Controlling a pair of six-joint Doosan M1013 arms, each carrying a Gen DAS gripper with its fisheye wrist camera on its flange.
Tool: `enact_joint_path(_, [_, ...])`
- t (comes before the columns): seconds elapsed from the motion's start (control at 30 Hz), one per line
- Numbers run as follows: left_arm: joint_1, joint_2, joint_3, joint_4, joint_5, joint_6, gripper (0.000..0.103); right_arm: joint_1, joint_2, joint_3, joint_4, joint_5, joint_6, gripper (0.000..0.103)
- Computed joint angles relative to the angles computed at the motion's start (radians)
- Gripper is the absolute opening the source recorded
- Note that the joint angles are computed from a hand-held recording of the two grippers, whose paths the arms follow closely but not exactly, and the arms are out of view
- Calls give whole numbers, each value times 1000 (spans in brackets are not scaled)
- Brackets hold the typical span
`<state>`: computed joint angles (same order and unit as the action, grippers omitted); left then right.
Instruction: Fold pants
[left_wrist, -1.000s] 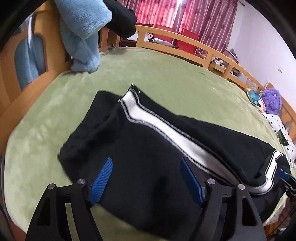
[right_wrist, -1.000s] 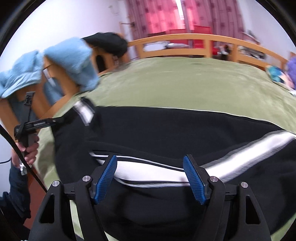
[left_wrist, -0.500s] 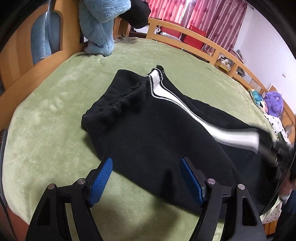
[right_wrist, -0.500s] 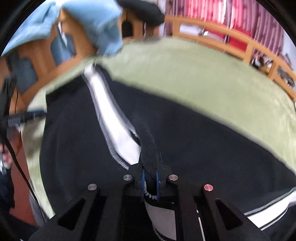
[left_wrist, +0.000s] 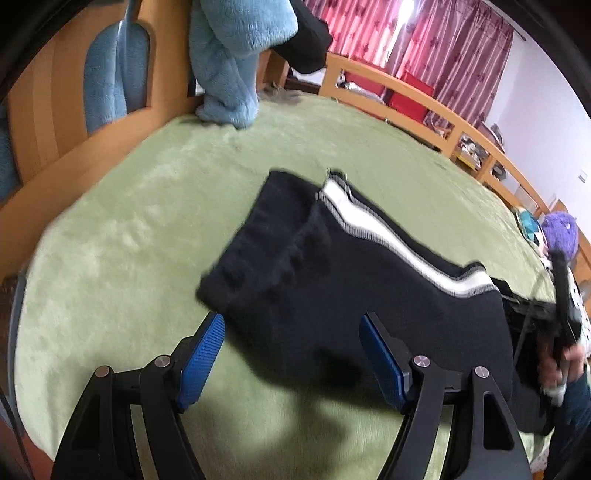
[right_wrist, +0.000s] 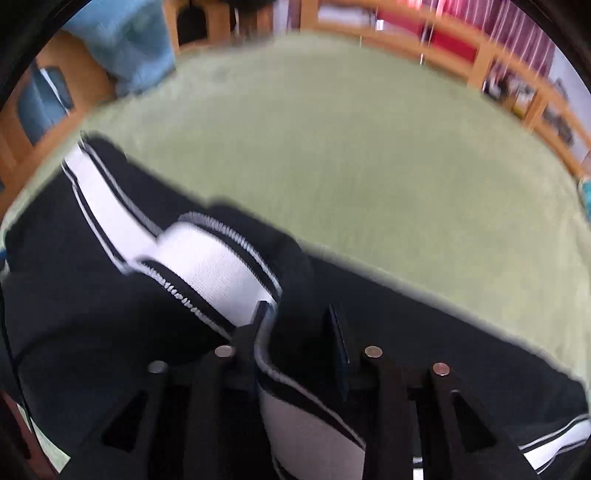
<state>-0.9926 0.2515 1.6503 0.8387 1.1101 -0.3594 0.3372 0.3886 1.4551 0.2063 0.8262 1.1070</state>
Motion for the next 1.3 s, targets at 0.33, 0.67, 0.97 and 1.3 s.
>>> enact_joint_path(0.33, [99,59,-114,30,-84,187,69,-74,-240,248,200,-301,-231,65])
enact_joint_path(0.67, [219,125,-153,-200,-184,355,34,-187,-295,348,302,-424,-206,65])
enact_joint_path(0.97, [215,8,-39,31,-180,35,10,-221,-292,347,391,-442,-220,65])
enact_joint_path(1.3, [232,87,-123,-167,-47,229,38,-261,-319,363,274,-413,-88,65])
